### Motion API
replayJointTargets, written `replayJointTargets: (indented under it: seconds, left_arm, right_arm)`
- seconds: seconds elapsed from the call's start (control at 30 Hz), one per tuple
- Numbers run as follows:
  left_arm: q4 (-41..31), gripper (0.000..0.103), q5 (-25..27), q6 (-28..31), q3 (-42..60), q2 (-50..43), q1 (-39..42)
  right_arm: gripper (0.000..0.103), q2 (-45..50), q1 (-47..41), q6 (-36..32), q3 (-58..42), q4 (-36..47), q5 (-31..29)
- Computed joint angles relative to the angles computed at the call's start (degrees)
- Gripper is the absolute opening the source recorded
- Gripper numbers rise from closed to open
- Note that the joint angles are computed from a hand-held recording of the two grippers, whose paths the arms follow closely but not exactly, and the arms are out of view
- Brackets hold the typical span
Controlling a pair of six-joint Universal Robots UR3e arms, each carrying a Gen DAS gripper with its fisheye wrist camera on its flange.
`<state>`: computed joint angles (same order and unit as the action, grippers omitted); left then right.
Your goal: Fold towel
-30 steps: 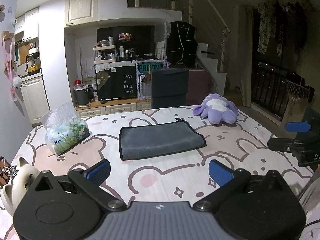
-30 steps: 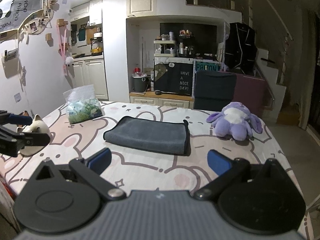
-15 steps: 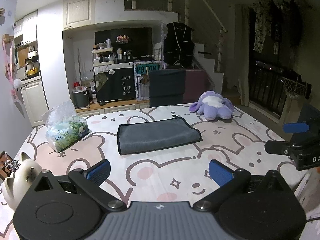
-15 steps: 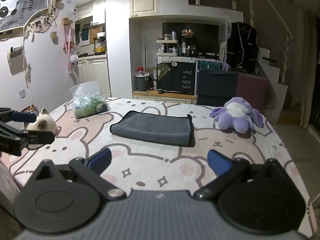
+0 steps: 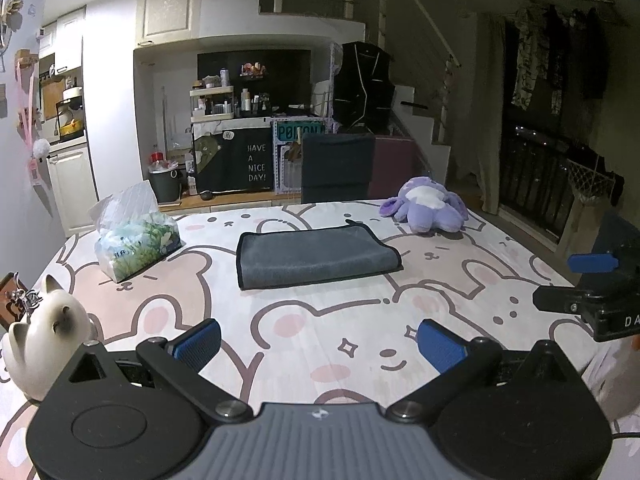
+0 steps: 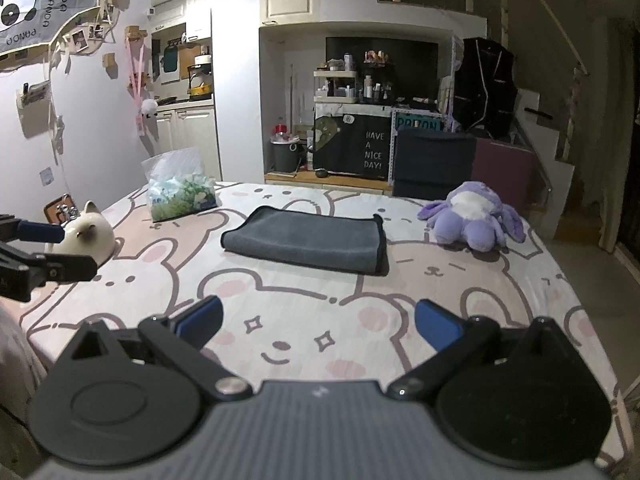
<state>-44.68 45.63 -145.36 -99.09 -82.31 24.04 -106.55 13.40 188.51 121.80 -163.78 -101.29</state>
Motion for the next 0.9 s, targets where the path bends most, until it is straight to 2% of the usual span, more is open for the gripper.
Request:
replayJointTargets:
  seconds: [0.33, 0.9]
  left_arm:
    - [-1.2, 0.103, -1.7, 3.7, -3.3, 2.9, 1.0]
    - [-1.1, 0.103, -2.6, 3.6, -4.5, 3.7, 2.2]
  right_arm:
    - [0.103, -1.4, 0.3, 0.7, 1.4, 0.5, 0.5]
    - [0.103, -2.2, 0.3, 0.0, 4.0, -2.3, 0.9]
